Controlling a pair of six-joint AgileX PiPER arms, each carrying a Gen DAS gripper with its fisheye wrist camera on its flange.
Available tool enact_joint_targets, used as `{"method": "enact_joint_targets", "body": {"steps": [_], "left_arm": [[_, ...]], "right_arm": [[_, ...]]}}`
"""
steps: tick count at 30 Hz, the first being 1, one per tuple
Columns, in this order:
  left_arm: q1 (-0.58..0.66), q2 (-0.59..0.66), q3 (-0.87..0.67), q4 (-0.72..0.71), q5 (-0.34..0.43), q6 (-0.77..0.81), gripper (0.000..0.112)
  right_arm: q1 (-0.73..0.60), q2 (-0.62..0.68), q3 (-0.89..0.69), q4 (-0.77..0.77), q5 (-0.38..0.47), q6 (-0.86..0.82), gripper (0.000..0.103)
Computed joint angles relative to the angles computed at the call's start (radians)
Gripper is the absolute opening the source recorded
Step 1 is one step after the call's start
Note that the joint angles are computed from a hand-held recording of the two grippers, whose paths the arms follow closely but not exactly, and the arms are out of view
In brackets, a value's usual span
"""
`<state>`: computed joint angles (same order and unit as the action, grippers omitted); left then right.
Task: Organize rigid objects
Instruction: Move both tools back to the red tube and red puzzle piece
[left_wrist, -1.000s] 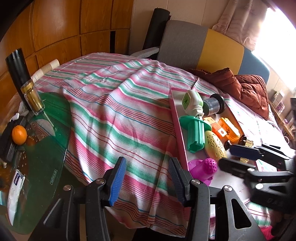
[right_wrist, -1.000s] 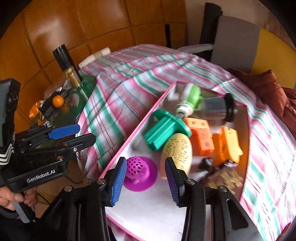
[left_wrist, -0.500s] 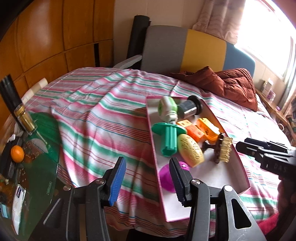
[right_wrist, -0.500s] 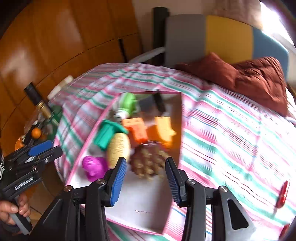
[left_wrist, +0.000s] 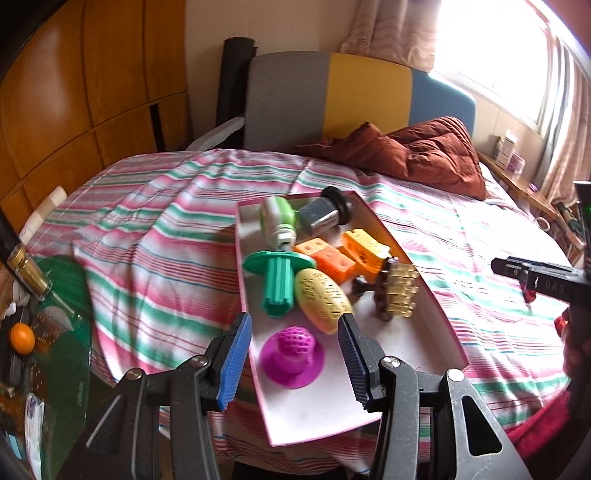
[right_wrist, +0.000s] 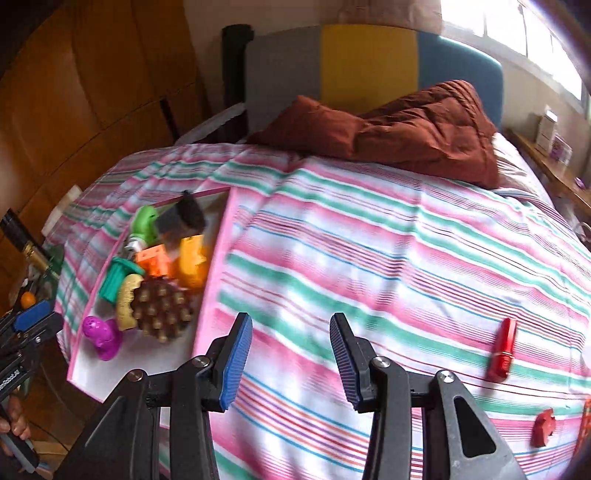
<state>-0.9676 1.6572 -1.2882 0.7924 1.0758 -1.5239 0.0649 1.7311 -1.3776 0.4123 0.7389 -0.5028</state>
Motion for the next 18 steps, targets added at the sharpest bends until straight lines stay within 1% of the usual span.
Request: {"method": "enact_joint_targets", "body": {"steps": [5,11,17,18], "left_arm": [[-0.008,0.038,-0.057,-0.009,-0.002,0.043,0.050],[-0.004,0.087,-0.137,-0.028,-0.008,0.112,0.050],[-0.006,0.161,-0.260,-0.047,-0.013,0.208,0.050],[-0.004,0.180,-0.289,-0.056,-0.015,0.232,0.050]], "right_arm": [[-0.094,0.009,-0.034,-0.036,0.007,0.033,0.044],[-0.215,0.052,-0.118,-0.091,0.012,0.088,0.044],[-0.336,0.114,-0.173,-0.162,-0.043,0.240,0.044],[-0.359,0.128,-0.185,-0.161,-0.035,0.283,0.044]]}}
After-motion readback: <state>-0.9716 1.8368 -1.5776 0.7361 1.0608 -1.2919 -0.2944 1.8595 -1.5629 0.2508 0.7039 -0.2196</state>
